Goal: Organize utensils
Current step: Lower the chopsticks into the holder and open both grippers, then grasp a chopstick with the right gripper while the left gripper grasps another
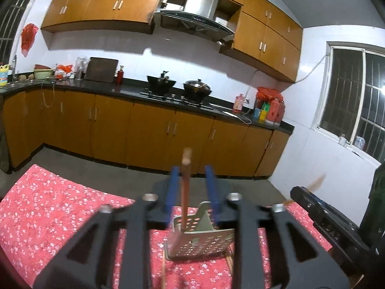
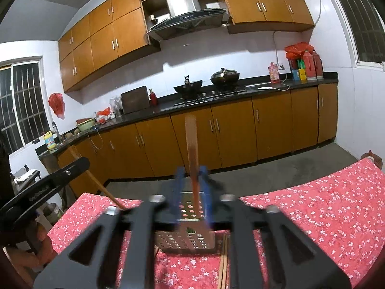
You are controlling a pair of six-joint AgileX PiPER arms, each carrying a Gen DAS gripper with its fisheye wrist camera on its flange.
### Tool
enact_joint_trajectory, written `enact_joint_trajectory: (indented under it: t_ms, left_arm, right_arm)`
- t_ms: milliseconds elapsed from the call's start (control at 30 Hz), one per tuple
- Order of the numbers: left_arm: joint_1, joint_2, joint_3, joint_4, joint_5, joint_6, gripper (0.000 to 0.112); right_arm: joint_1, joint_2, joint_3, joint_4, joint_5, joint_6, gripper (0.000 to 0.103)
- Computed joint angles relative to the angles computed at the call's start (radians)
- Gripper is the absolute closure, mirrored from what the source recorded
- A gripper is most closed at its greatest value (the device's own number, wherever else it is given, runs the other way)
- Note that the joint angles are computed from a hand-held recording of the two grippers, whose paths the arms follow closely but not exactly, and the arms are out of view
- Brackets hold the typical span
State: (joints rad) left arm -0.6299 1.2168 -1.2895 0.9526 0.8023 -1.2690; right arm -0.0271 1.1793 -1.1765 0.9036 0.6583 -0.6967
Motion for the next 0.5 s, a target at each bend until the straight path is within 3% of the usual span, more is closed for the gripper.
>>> enact_joint_trajectory:
  t_ms: [33, 200, 333, 500]
  left_arm:
    - [0.003, -0.015, 0.010, -0.001, 0.002, -0.002, 0.079]
    - [0.016, -0.105, 0.064, -0.027, 0.027, 0.005, 0.075]
    - [-0.044, -0.213, 0.159, 0.021, 0.130, -0.061, 0.066]
    - [-0.093, -0.287, 0.303, -0.003, 0.280, -0.086, 0.061]
  right_arm:
    - [-0.013, -0.008, 0.007, 0.014, 0.003, -0.005, 0.056]
    - [-0.131, -0.042, 0.030, 0.105, 0.084, -0.059, 0.055]
    - [-0.272, -0.083, 0.072, 0.172, 0.161, -0.111, 0.051]
    - [-0.323, -0.072, 0.136, -0.001, 0.160, -0.048, 0.051]
